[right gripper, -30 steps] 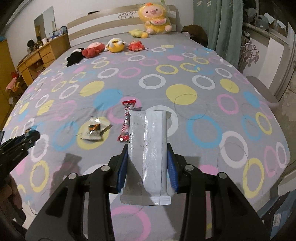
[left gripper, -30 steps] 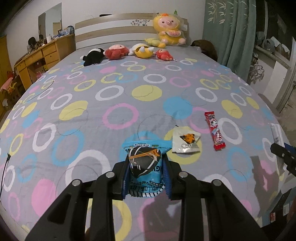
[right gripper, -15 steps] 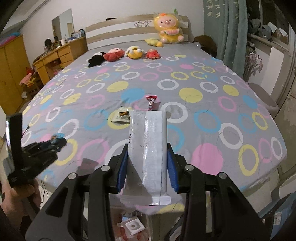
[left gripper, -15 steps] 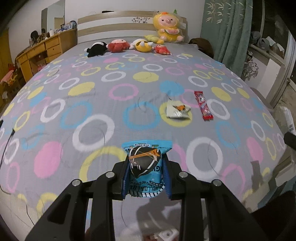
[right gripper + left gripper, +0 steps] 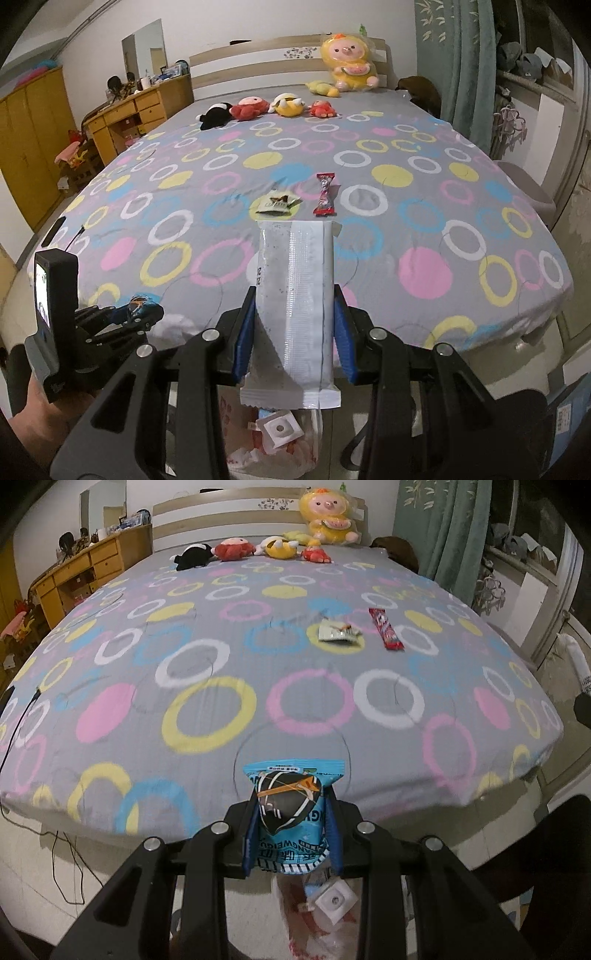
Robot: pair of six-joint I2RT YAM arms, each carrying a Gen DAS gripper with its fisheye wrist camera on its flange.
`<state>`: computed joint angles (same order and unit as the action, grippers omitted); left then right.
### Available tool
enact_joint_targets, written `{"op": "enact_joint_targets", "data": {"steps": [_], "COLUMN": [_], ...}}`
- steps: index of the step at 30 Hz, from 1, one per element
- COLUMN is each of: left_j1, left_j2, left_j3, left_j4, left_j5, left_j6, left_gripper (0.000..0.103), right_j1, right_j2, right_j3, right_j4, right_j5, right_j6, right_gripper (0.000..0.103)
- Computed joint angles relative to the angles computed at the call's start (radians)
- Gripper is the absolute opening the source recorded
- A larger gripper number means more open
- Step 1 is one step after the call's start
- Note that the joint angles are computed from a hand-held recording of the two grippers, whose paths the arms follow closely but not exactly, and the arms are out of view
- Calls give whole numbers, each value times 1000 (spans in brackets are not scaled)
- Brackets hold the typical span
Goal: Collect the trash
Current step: 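Carry the blue snack bag and white stick down over the trash bag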
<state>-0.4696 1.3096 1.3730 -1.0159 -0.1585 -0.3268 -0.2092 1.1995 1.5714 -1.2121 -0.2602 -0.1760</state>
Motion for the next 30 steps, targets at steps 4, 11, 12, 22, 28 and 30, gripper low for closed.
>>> {"op": "enact_joint_targets", "data": {"steps": [4,11,12,22,28,30], "left_j1": [-48,-138,-151,-255,-270,-278], "left_j2": [-42,-91,-95,-95,-87,-84], "left_j3": [-34,-91,-99,-163,-196,-205], "left_j4": [-31,-74,-80,-106,-99,-97], "left_j5": [-44,-101,-102,-150,-153,-159], "left_j6": [-33,-105,-116,-175,-173,-173], "left_gripper": [29,30,30,30,30,30], "right_j1": [6,-13,-18,-5,37,55], "right_j2": [-68,-146,-156,-247,-263,-267], "right_j3": [-74,-170,-186,-349,-427,-449], "right_j4": [8,0,-1,20,43,52], "right_j5": [-6,-15,-17,-4,25,33], "right_j6": [-13,-40,-44,-68,-53,-46], "right_gripper": [37,37,37,37,37,37]}}
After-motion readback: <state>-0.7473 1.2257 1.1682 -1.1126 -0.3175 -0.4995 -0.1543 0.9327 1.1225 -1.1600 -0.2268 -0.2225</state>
